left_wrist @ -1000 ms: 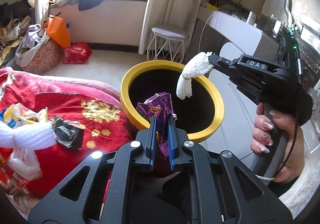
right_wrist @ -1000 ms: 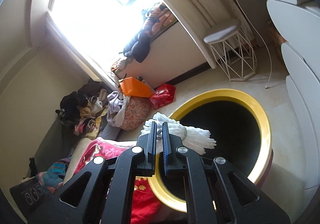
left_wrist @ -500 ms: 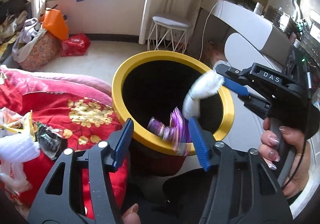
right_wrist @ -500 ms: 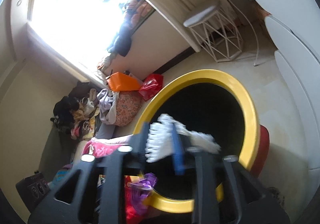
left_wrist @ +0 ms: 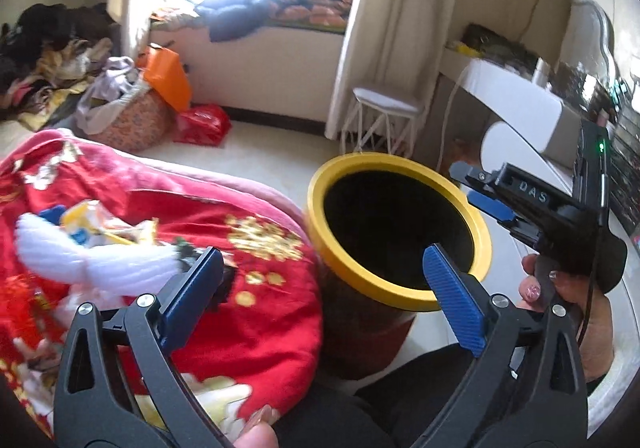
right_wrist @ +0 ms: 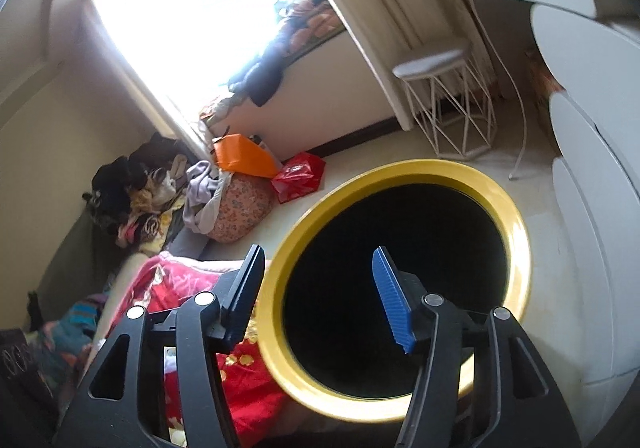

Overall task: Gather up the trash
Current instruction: 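Move both open tools back over the trash on the bed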

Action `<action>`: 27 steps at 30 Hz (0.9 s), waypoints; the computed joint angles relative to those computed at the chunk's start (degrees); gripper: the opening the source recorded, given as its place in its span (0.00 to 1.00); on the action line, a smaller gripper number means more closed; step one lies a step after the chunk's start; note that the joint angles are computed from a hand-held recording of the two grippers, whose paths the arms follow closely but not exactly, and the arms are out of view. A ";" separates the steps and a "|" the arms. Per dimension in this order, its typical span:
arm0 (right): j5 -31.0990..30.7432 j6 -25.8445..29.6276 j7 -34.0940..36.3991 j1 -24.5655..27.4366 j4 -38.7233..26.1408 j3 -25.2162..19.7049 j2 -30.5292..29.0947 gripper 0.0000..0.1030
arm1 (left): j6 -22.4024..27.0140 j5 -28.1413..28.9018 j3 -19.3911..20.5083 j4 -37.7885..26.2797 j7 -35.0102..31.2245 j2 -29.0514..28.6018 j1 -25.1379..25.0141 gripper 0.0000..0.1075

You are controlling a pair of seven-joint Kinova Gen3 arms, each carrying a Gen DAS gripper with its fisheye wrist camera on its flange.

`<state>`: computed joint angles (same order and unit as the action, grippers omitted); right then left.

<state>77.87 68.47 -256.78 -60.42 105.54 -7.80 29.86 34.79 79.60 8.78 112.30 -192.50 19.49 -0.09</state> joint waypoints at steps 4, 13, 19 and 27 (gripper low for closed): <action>1.27 -0.13 3.37 -0.14 -1.52 0.08 0.29 0.55 | 1.17 5.23 -1.29 1.92 -5.05 -1.25 -1.59 0.86; 4.35 -1.29 10.18 -0.53 -4.54 0.48 1.03 0.58 | 3.66 9.50 -5.03 3.32 -7.97 -2.37 -2.72 0.86; 5.57 -3.35 14.53 -0.63 -7.26 0.91 2.08 0.59 | 5.25 11.56 -6.87 4.06 -9.75 -2.79 -4.15 0.86; 7.02 -7.29 20.95 -0.81 -10.60 1.86 3.55 0.60 | 6.92 12.28 -8.62 4.15 -10.02 -2.95 -6.45 0.86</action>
<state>84.89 61.18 -235.83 -61.23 94.94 -5.95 33.41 41.71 91.88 0.17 116.45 -202.52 16.54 -6.54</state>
